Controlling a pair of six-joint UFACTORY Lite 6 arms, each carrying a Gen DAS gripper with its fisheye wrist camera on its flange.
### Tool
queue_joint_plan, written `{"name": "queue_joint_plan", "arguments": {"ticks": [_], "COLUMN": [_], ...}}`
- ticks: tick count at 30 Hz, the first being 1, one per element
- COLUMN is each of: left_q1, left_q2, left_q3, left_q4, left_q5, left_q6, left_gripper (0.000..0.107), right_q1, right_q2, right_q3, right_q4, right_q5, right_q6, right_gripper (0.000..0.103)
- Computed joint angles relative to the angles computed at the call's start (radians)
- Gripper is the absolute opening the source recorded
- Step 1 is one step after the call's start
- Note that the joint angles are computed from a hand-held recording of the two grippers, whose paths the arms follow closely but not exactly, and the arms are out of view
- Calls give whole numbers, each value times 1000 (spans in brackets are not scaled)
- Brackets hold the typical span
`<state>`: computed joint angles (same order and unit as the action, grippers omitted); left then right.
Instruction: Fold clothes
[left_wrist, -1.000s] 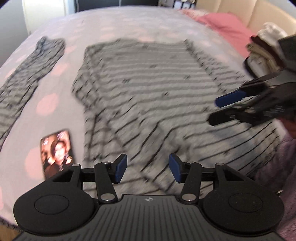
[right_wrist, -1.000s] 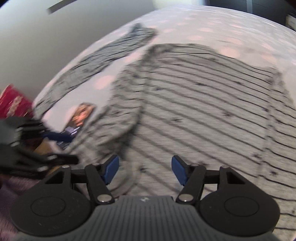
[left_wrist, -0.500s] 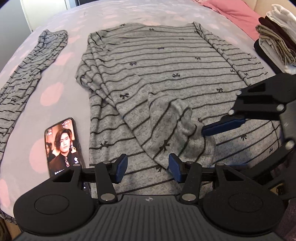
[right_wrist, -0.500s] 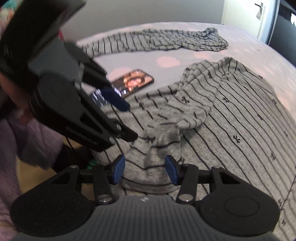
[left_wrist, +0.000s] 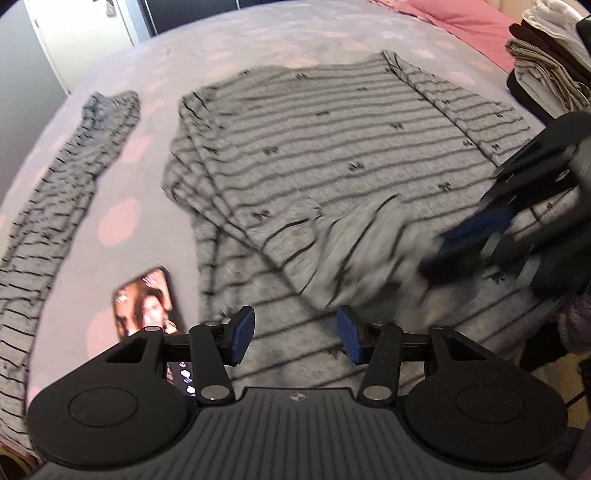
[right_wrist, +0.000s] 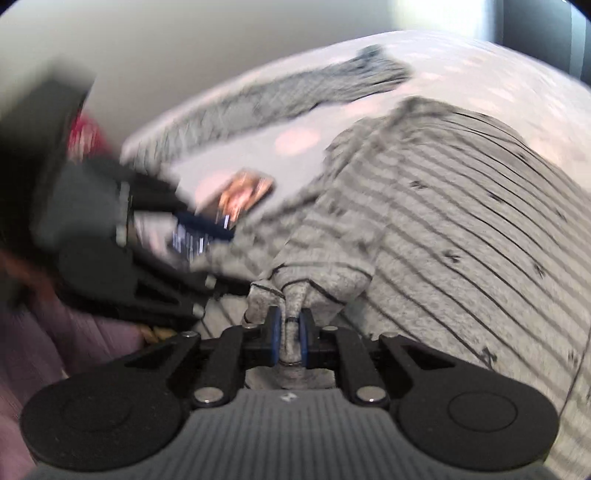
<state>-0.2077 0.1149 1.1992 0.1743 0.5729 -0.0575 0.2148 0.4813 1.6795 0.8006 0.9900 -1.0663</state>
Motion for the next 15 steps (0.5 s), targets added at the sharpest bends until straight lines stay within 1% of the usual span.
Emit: {"name": "queue_joint_plan", "arguments": {"ticks": [3,6,10,13,14,15], "left_q1": [2,-14,-61,-108,-127,-144], "left_q2": [20,39,91,151,173,197], "left_q3": [15,28,90,156,175,194], "left_q4": [-10,-39,-61,-74,-76,-74], "left_q5": [-5,-22,-60,-93,-107,-123], "left_q6": [17,62,97,132,148,163], "left_gripper": [47,47,48,47,47,47], "right_q1": [-116,-202,-262,-282,-286,-290], "right_q2": [67,147,234,273,286,299], "right_q3": [102,184,248,278,295,312], "right_q4": [92,98,41,5,0,-6], "right_q5": [94,133,130,108,106,104], "right_q6": [122,277,438,488,502,516], "right_gripper": [12,12,12,13,14,18]}}
